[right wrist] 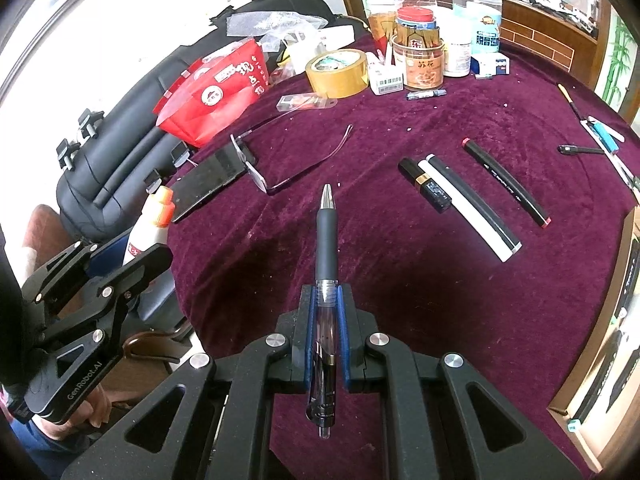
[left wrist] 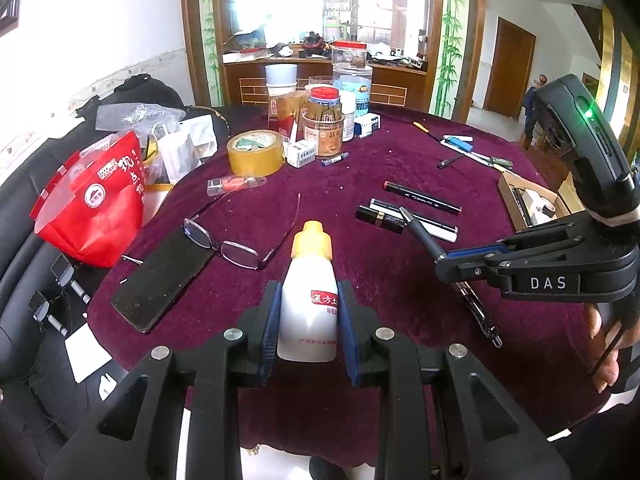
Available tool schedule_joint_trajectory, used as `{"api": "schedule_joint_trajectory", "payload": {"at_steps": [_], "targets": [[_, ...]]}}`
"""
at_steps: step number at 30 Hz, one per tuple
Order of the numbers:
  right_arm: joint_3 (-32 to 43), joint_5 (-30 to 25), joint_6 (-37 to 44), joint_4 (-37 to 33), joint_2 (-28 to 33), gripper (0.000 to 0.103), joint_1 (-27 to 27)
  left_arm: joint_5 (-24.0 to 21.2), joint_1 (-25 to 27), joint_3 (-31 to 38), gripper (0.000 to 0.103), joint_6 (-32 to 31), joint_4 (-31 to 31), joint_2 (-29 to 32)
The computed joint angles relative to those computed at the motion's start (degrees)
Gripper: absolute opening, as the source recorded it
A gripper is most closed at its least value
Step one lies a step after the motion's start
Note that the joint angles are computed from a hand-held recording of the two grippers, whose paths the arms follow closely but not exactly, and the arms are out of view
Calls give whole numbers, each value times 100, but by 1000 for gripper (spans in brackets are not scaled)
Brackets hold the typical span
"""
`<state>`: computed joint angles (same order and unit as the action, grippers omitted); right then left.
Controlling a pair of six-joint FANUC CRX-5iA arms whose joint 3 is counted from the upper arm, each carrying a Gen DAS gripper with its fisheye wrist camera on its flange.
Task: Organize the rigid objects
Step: 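Hold the glue bottle and the pen above the table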
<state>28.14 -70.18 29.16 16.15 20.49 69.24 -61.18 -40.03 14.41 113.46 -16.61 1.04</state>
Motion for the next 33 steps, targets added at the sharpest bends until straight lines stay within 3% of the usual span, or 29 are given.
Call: {"api": "schedule_joint_trajectory", "payload": {"at_steps": [16,33], "targets": [[-231,-41,-438,158,-194,10,10,201,-27,97,25,-327,199,110],[-311,27,-517,164,-249,10,55,98,-90,142,25,-384,158,132]]}}
